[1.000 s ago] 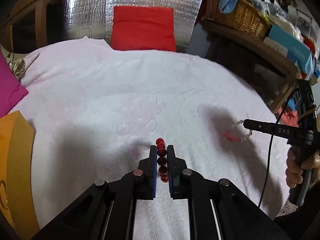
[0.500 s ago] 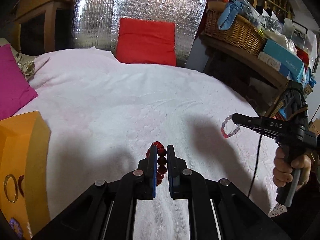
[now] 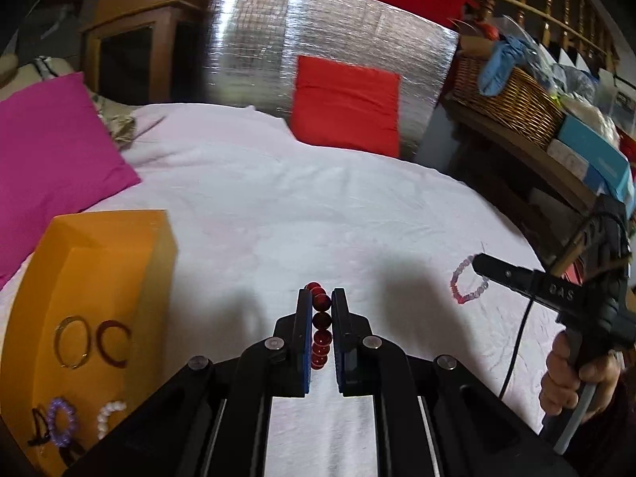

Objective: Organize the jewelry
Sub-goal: 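Lift both bracelets and carry them over the orange box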

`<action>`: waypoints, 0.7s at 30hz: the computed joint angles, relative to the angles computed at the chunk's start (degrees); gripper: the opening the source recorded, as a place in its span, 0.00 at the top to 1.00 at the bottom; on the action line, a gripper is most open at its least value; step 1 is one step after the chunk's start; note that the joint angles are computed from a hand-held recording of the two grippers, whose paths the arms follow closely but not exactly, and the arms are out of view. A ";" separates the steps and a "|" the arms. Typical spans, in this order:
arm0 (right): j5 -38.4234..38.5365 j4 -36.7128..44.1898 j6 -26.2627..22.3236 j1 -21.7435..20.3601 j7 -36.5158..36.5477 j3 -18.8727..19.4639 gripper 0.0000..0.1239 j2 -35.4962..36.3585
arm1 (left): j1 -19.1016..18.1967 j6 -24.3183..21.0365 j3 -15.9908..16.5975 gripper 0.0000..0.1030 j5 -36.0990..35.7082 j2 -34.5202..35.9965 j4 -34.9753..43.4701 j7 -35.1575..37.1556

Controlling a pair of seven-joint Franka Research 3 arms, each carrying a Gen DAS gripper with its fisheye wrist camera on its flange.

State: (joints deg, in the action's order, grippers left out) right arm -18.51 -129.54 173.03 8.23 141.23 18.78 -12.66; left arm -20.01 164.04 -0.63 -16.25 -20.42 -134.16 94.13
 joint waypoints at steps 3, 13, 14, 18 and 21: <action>-3.40 1.56 -1.23 -0.89 2.01 2.00 0.93 1.13 | 0.90 -0.01 0.07 0.91 0.55 -0.90 -0.68 -0.71; -14.04 4.00 -5.29 3.11 10.53 0.56 0.93 3.70 | 1.84 0.04 0.95 0.91 1.90 -3.00 -2.19 -1.57; -14.61 4.20 -5.44 3.76 11.11 0.12 0.93 4.01 | 1.92 0.05 1.04 0.91 2.09 -3.11 -2.25 -1.76; -16.37 5.35 -6.08 6.29 11.97 -1.53 0.93 5.21 | 2.48 0.37 1.11 0.91 2.98 -3.58 -2.48 -2.90; -16.90 6.28 -6.62 8.13 11.70 -2.69 0.93 6.24 | 2.71 0.63 1.36 0.91 3.43 -3.95 -2.69 -3.61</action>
